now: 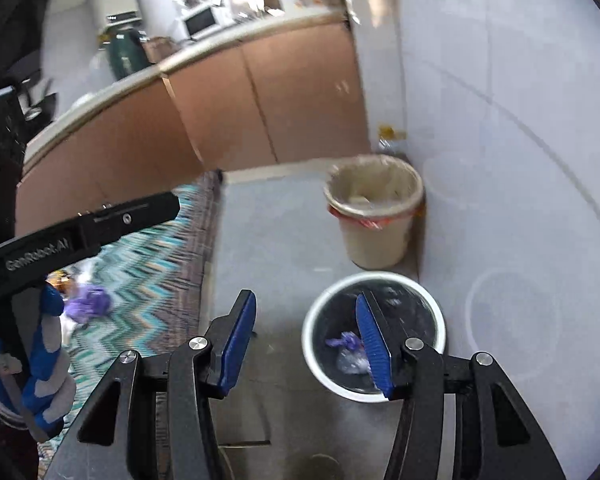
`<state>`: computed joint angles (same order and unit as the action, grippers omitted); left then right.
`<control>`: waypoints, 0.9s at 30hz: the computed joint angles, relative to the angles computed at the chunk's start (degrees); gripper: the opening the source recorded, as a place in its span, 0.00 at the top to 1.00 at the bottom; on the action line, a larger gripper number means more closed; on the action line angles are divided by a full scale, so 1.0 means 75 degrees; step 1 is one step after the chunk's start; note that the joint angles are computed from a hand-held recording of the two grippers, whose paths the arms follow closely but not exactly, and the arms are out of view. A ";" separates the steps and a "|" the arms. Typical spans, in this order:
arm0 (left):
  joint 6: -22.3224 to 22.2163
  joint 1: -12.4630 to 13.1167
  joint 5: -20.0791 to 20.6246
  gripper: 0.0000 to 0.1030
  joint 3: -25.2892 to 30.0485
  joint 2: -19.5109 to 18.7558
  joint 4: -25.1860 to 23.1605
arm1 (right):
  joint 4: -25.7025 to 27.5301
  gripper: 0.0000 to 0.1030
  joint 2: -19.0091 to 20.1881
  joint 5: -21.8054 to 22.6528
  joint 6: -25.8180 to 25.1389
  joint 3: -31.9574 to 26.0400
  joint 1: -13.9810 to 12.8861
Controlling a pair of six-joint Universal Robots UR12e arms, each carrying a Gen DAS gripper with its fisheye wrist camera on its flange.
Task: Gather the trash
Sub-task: 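Grasp the purple wrappers with the right gripper while the left gripper grasps the yellow chip bag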
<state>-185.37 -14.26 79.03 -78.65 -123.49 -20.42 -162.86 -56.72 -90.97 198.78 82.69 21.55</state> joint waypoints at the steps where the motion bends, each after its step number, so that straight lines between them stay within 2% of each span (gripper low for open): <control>1: -0.0029 0.0054 0.0073 0.59 -0.0205 0.0159 0.0138 | -0.0039 0.50 -0.0025 0.0012 -0.0068 -0.0012 0.0036; 6: -0.0195 0.0366 0.0294 0.57 -0.1069 0.0871 0.0716 | -0.0231 0.49 -0.0159 0.0027 -0.0610 -0.0151 0.0376; 16: -0.0390 0.1078 0.0784 0.52 -0.2704 0.2281 0.1827 | -0.0539 0.48 -0.0391 0.0135 -0.1225 -0.0303 0.0895; 18: -0.0327 0.1203 0.0973 0.52 -0.2939 0.2491 0.1901 | -0.0566 0.43 -0.0390 0.0222 -0.1366 -0.0379 0.0988; 22: -0.0378 0.1560 0.1243 0.51 -0.3405 0.2844 0.1963 | -0.0485 0.43 -0.0249 0.0594 -0.1519 -0.0650 0.1136; 27: -0.0580 0.2006 0.1344 0.51 -0.3769 0.2982 0.1968 | -0.0132 0.43 0.0076 0.0970 -0.1699 -0.1128 0.1257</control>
<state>-189.72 0.78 89.10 -106.92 -101.12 -5.66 -163.85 -56.15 -83.69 186.04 74.23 30.98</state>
